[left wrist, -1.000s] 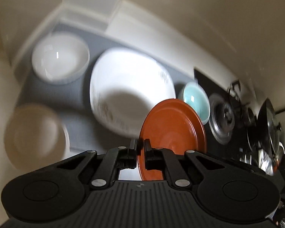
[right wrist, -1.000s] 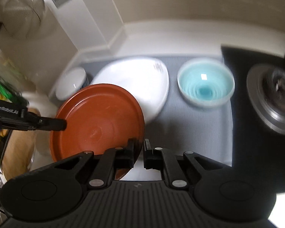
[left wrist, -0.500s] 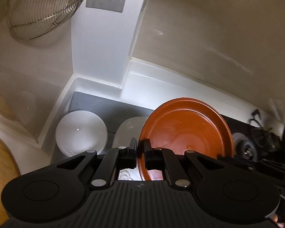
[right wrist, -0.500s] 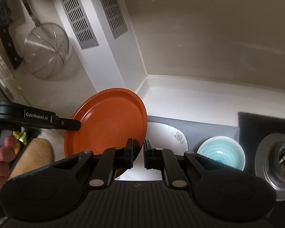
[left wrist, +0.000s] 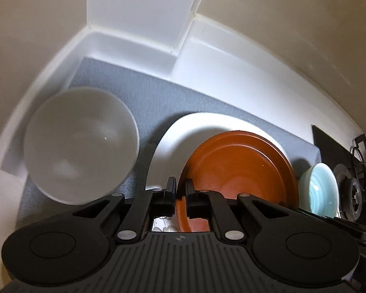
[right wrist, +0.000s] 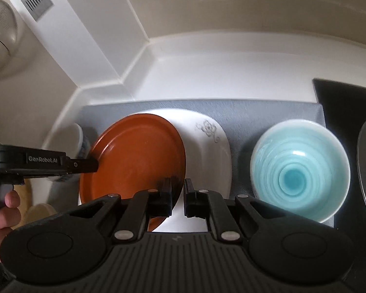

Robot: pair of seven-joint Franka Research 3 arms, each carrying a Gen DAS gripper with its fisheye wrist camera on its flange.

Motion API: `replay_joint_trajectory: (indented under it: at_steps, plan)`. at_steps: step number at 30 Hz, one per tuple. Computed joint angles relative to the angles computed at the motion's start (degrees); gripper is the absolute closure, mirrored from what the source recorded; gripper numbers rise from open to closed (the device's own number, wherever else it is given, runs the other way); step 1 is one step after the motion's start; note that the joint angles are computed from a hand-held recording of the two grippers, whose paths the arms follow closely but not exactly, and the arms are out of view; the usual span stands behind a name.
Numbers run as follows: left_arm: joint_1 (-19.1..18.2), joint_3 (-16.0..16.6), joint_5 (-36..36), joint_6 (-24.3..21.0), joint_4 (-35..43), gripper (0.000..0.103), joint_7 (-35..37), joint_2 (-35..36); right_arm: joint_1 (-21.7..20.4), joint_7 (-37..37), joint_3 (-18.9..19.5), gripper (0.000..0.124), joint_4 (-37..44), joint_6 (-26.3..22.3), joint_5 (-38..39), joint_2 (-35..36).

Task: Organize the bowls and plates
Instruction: 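Lift the brown plate with the left gripper over the stacked white plates, then lower the brown plate onto the white plates and open the left gripper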

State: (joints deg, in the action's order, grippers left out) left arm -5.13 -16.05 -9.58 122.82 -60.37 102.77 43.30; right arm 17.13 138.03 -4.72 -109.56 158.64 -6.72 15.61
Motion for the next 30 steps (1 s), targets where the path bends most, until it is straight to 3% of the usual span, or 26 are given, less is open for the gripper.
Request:
replay_joint_trajectory:
  at_steps: [3, 5, 8, 13, 17, 20, 23, 26, 30]
  plan:
    - [-0.05, -0.10, 0.39, 2.78, -2.84, 0.096, 1.27, -0.83, 0.81, 1.65, -0.90, 0.115, 0.23, -0.10, -1.23, 1.24]
    - [-0.96, 0.79, 2.27, 7.28, -7.19, 0.096, 1.40, -2.70, 0.11, 0.87, -0.22, 0.114, 0.64, 0.88, 0.26, 2.53]
    - [-0.65, 0.05, 2.88, 11.03, -10.71, 0.096, 3.23, -4.13, 1.88, 2.52, -1.94, 0.115, 2.31, -1.27, -2.12, 3.84]
    - [1.33, -1.63, 1.30, 11.50, -12.95, 0.094, 6.87, -5.58, 1.52, 1.90, -1.76, 0.114, 1.08, 0.02, -1.87, 3.49]
    - [2.56, -2.22, -0.70, 14.64, -15.37, 0.094, 8.92, -7.24, 0.33, 1.50, -0.53, 0.090, -0.58, 1.96, 2.00, 2.02]
    - [1.93, -1.60, -0.43, 12.30, -13.60, 0.095, 8.83, -5.96, 2.41, 3.95, -2.50, 0.092, -0.39, 1.26, -1.74, 1.87]
    - [1.61, -1.60, -0.48, 12.84, -13.46, 0.097, 9.37, -5.16, 2.93, 4.49, -2.75, 0.114, 0.61, -0.68, -4.04, 2.79]
    - [0.92, -1.18, 0.86, 15.36, -15.57, 0.097, 9.84, -6.06, 2.70, 5.42, -2.84, 0.115, -0.11, 1.02, -4.65, 2.79]
    - [2.54, -2.50, -0.91, 12.97, -15.94, 0.097, 11.39, -7.34, 2.62, 6.29, -2.95, 0.110, -0.82, 1.42, -4.79, 1.85]
